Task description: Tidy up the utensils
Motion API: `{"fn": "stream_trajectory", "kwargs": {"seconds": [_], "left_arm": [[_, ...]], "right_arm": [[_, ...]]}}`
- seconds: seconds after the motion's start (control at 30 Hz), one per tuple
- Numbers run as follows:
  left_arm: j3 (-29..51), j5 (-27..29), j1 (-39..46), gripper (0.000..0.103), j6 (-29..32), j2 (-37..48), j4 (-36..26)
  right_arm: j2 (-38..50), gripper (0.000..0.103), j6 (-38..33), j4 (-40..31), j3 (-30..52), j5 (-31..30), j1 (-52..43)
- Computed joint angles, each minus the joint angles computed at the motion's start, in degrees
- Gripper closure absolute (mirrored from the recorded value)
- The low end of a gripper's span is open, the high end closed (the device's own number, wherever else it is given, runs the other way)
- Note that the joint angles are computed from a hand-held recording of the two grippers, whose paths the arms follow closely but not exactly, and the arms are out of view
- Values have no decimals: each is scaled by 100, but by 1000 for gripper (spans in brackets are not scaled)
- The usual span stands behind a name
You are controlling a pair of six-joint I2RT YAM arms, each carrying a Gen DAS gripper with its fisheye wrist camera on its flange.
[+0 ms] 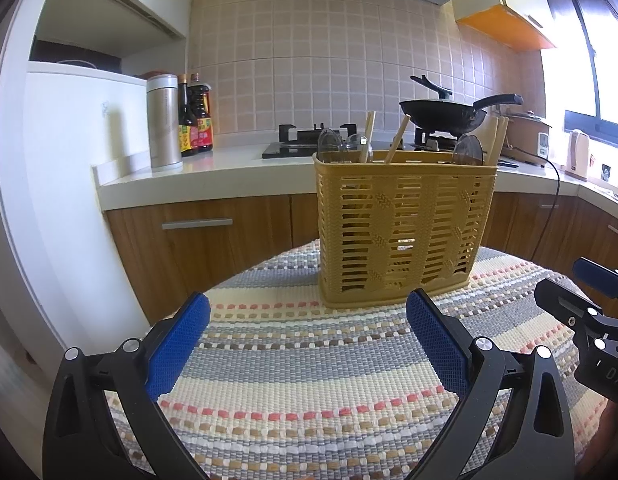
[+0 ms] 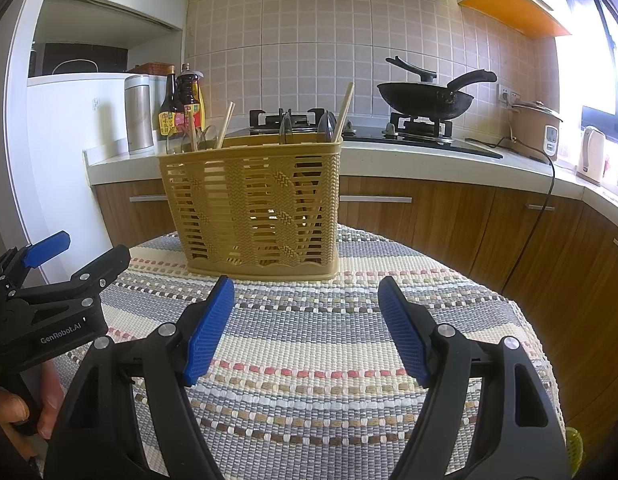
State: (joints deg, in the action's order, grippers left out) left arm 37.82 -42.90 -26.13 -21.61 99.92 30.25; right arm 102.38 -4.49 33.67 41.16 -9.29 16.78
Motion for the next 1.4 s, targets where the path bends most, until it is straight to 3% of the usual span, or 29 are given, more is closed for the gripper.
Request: {"fn": "stream_trajectory", "kwargs": {"seconds": [0.83, 1.1, 1.33, 1.4], "left_arm": [[104, -46, -8, 8, -45, 40, -201], [72, -333, -77, 7, 3, 39, -148], [102, 241, 191, 7, -425, -138, -573], [71, 188, 204, 7, -496, -152, -559]], "right_arm": [[-12, 32, -57, 24, -3, -30, -30], [27, 32, -94, -4, 30, -13, -24], [70, 32, -97, -21, 64, 17, -24], [75, 32, -95, -22, 70, 23, -23]]}}
